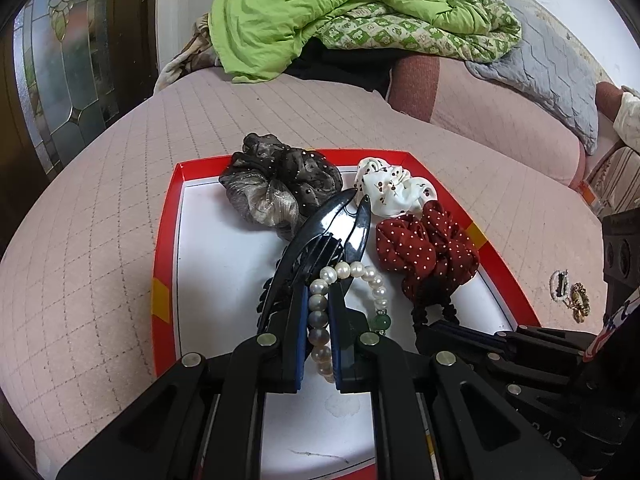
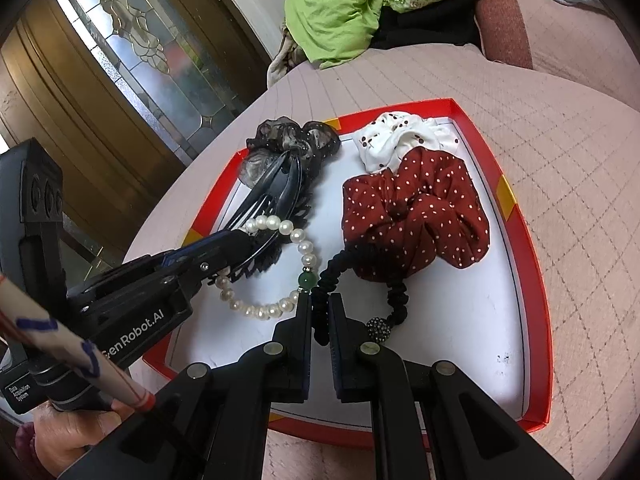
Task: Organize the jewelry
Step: 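Carry the pearl bracelet and black hair tie over the tray with both tools, then open both tools to drop the pearl bracelet and hair tie into the tray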
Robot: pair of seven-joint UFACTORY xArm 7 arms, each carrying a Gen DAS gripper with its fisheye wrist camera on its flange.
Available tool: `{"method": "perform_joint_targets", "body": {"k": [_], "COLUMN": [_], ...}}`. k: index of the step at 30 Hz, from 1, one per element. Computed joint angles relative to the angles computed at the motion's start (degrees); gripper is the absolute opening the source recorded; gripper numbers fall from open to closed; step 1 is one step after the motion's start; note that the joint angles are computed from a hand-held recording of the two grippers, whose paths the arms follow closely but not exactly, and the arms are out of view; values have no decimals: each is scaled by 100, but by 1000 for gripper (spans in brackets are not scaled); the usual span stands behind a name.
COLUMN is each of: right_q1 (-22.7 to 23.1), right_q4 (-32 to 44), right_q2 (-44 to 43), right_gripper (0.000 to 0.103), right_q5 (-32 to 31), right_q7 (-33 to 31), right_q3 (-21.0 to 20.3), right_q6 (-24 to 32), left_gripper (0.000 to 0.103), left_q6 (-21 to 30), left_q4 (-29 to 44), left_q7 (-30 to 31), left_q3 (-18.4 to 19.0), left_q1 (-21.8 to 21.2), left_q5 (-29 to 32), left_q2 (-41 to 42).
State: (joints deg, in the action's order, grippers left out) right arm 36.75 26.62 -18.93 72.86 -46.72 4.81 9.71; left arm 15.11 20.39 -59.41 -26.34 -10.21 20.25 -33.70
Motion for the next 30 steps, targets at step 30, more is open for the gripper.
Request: {"method": "perform_joint_targets", "body": {"k": [30], "right_q1": [156], "right_q4": [-191], "right_q2": [-121], "right_gripper": [11], "right_q5": [-867], "right_q7": [770], "right_q3": [-309], "right_q6": [-17], "left_gripper": [21], "left_q6": [136], "left_q4": [242], "left_q7": [-270], "left_q3": [-112], "left_q1": [133], "left_q5": [449], "left_q2": [263]}}
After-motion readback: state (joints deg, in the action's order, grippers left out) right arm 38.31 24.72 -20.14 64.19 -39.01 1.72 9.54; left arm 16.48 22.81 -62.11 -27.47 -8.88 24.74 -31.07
